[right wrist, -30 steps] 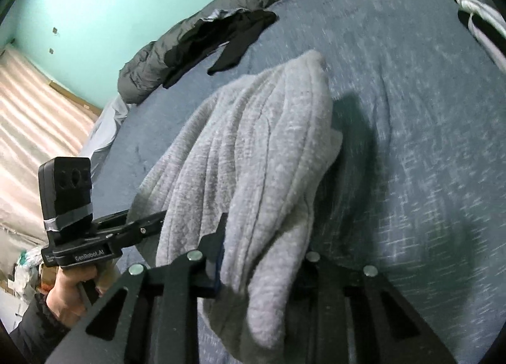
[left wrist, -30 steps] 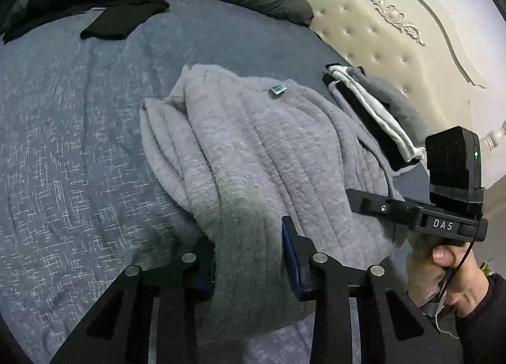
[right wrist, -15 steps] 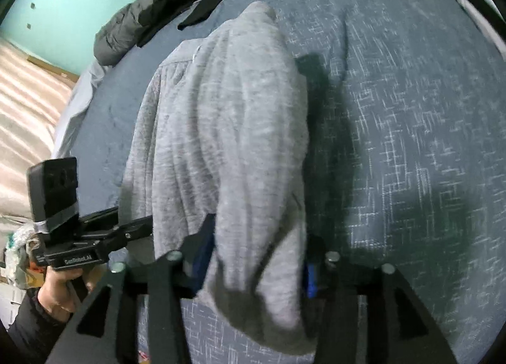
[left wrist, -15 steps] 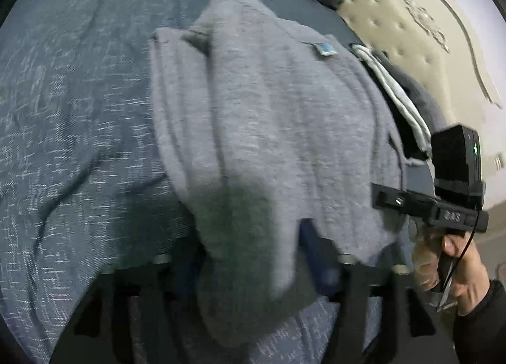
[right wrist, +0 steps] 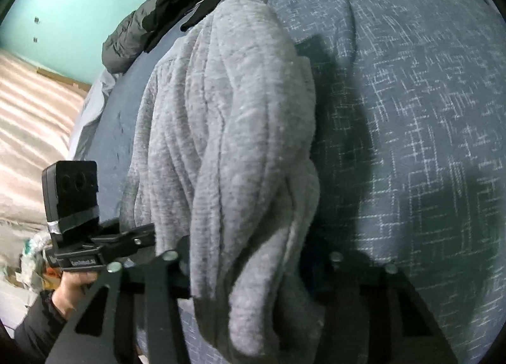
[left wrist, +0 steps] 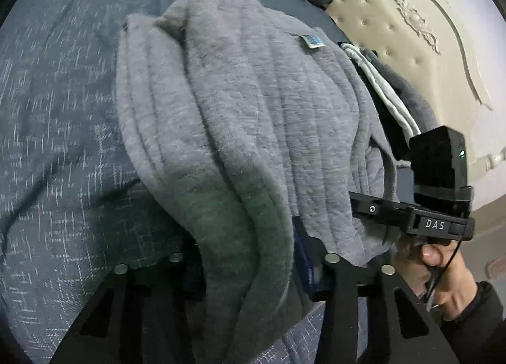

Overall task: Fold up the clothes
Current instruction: 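Lift the grey garment with both tools and carry it toward the headboard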

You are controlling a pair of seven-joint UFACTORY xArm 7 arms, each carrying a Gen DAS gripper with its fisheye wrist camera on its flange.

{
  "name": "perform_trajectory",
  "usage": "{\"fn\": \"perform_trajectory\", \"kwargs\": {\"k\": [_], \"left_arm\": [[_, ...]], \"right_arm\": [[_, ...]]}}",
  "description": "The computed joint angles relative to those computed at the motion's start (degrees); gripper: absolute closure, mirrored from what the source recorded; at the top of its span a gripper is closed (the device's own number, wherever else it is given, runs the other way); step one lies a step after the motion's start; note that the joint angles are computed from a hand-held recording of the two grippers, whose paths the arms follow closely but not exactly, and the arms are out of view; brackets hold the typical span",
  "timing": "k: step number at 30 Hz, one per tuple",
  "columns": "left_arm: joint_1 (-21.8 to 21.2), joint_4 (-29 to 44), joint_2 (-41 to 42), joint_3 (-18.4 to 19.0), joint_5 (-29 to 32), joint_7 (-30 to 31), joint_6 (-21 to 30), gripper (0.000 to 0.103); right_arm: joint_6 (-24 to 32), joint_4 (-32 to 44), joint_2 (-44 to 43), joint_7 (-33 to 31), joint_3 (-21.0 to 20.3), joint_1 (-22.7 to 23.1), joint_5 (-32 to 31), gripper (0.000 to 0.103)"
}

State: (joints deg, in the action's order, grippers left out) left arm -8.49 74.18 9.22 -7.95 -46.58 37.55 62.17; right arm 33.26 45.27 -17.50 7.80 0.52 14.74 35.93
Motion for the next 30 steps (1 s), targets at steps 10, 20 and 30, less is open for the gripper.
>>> {"fn": "perform_trajectory", "kwargs": {"k": [10,20,30], "left_arm": [[-1.2,4.5,-1.2,-0.4,0.6,-1.3,0.7,0.066],[-3.1,13.7,0.2,-1.7,1.2,-4.6,1.9,0.066],[-6.9,22.5,2.0,-4.0,4.3,-9.5,1.5,0.066]], "right_arm": [[1.5,3.4,-2.0,3.0,0.7,-0.2,-6.2,0.068],[8.1,10.3,-4.6,2.1,-0.7,-2.8,-10.8,0.069],[15.6,14.5,-9.4,1.0,-2.5,-6.5,-16.5,0.07]]}}
